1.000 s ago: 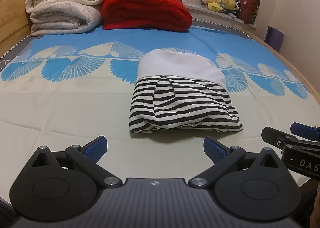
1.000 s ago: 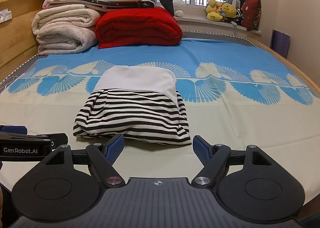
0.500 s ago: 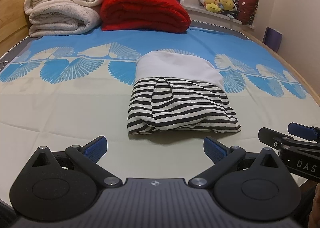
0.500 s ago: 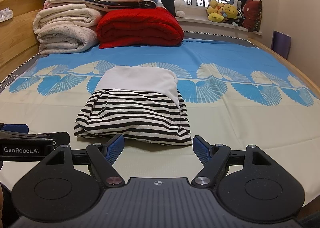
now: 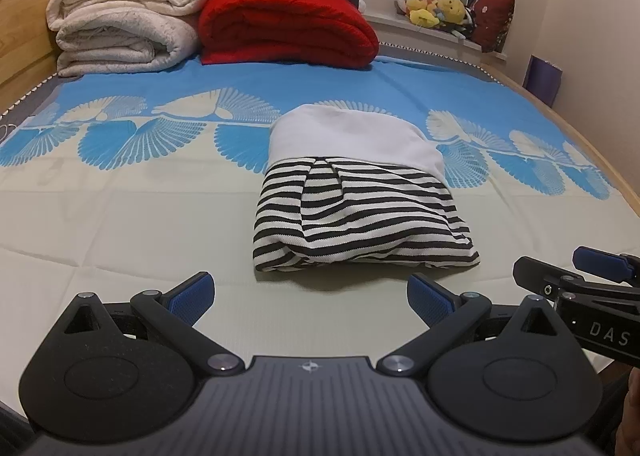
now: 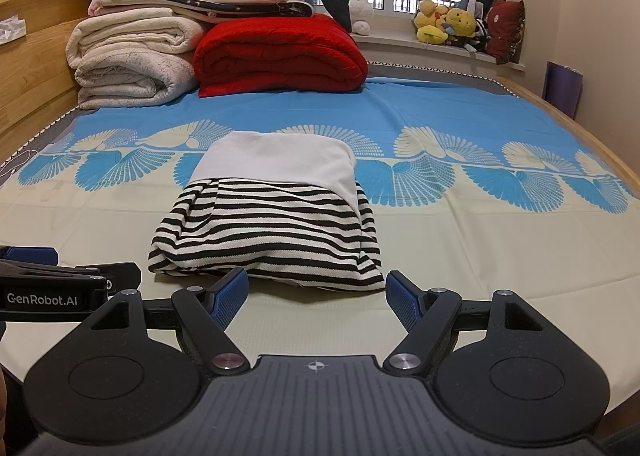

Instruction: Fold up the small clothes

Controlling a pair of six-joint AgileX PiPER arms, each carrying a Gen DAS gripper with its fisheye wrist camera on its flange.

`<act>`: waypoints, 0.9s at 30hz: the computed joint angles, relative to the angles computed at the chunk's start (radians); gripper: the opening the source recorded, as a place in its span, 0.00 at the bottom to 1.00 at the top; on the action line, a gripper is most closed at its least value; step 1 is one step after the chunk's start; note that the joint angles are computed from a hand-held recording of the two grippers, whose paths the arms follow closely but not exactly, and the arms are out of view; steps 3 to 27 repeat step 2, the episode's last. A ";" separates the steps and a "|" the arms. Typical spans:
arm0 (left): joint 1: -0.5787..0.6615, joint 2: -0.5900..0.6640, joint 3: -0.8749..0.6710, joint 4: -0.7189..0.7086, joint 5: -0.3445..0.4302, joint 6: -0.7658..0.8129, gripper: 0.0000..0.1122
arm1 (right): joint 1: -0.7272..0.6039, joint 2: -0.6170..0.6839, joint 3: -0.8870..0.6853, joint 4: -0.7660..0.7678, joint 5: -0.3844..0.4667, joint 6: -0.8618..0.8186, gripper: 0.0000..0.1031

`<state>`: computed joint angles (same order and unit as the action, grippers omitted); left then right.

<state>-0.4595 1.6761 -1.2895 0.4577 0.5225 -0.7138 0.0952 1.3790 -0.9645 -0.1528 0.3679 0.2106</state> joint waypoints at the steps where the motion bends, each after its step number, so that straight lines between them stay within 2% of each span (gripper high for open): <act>1: 0.001 0.000 -0.001 -0.003 0.000 0.003 0.91 | 0.000 0.000 0.000 -0.001 0.000 0.001 0.75; 27: 0.001 0.002 -0.004 -0.005 0.003 0.003 0.91 | 0.001 0.001 0.000 -0.003 -0.001 0.003 0.75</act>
